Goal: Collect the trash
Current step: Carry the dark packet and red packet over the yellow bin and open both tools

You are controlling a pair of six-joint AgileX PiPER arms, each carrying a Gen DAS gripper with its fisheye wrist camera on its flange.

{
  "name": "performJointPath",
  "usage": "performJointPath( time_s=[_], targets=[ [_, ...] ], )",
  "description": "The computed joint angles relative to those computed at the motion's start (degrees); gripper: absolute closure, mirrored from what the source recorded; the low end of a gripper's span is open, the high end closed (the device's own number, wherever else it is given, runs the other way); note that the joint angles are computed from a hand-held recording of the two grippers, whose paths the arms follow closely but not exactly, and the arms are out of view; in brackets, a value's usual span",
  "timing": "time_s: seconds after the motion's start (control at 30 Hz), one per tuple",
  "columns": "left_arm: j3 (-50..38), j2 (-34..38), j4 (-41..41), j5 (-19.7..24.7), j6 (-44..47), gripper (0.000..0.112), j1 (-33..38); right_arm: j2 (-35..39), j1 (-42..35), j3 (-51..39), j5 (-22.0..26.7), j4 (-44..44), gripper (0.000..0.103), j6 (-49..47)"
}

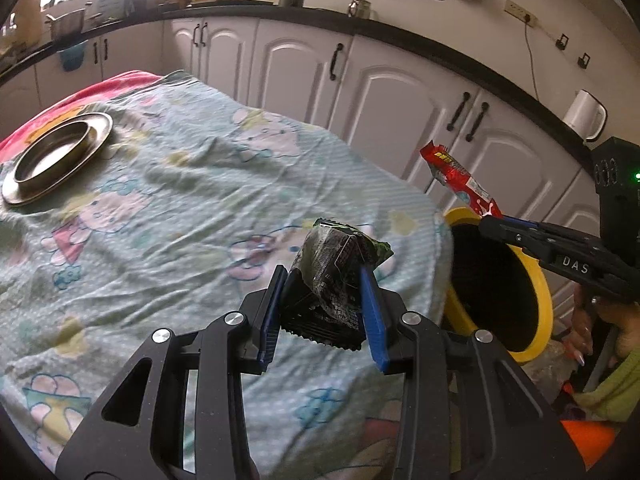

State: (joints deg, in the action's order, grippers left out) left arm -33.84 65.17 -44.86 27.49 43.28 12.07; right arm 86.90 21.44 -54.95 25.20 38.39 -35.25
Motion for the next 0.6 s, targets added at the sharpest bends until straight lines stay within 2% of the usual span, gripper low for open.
performJointPath(
  time_s=[0.33,0.6],
  targets=[
    [-0.02,-2.44,3.42,-3.66,-8.22,0.083,-8.62,-5.68,-6.56,4.66,-0.65,4.67,0.083,-4.67],
    [-0.39,-3.74,11.35,-9.14,-19.28,0.083,-19.08,-9.67,-12.89,7.8,0.22,9.39,0.083,-9.06]
  ],
)
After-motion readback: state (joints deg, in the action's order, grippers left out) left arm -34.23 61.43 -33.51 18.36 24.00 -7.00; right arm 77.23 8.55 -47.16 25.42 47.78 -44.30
